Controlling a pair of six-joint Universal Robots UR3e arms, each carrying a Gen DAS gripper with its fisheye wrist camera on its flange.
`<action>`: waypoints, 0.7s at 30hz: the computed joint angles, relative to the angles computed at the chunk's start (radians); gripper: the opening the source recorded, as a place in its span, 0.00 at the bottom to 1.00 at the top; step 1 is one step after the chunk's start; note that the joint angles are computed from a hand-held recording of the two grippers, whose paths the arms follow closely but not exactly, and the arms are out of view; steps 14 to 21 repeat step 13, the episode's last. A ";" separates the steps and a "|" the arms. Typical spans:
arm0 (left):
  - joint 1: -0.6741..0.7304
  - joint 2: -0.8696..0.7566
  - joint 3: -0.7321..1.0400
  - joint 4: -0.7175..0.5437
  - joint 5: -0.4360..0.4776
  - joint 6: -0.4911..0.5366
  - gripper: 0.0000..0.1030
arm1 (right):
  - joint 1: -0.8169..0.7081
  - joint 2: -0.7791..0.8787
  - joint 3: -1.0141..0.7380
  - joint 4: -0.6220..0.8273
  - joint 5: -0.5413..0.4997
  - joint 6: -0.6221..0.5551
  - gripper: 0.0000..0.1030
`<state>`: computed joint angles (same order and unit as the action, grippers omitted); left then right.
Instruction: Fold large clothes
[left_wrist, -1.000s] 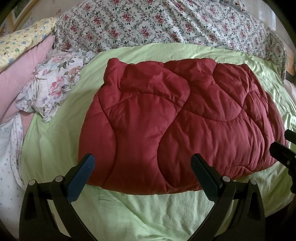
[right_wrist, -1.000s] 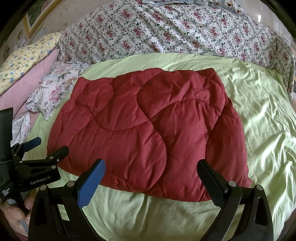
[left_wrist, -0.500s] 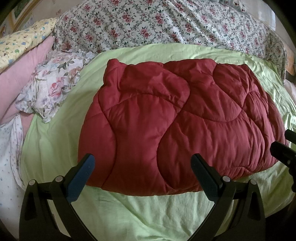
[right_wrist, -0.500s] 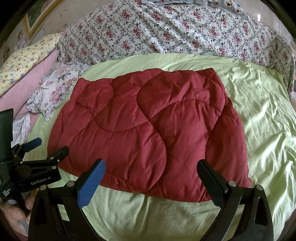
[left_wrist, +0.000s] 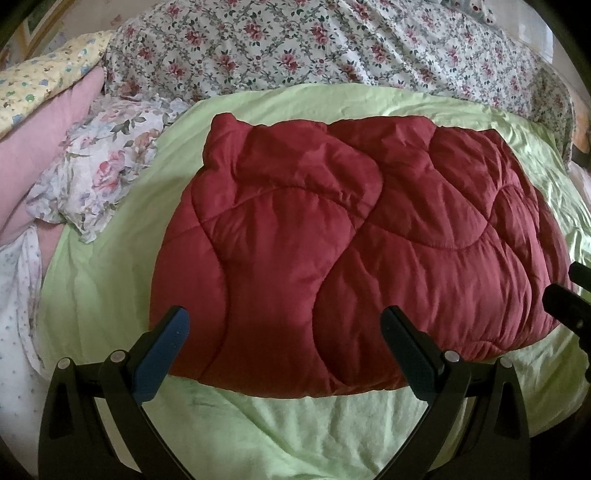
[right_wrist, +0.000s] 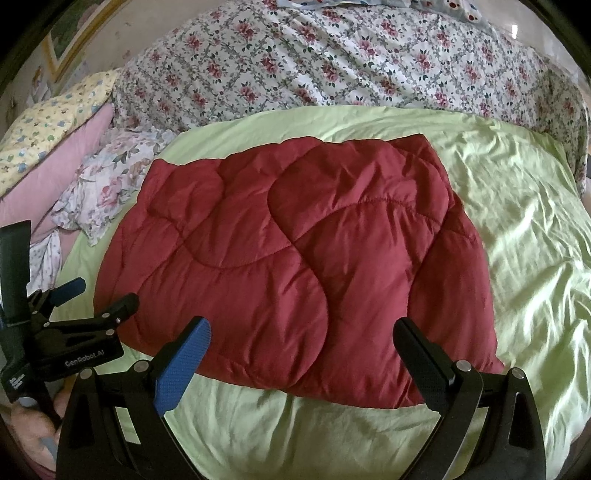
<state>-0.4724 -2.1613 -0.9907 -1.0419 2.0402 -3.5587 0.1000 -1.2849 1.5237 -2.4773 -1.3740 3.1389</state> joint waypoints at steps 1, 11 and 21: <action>0.002 0.000 0.001 0.000 -0.002 0.001 1.00 | 0.002 0.005 -0.007 0.004 -0.001 0.001 0.97; 0.012 -0.011 0.028 0.005 -0.058 0.022 1.00 | -0.006 0.024 -0.025 0.021 0.026 -0.009 0.97; 0.015 -0.018 0.040 0.001 -0.070 0.021 1.00 | -0.004 0.036 -0.039 0.031 0.032 -0.009 0.97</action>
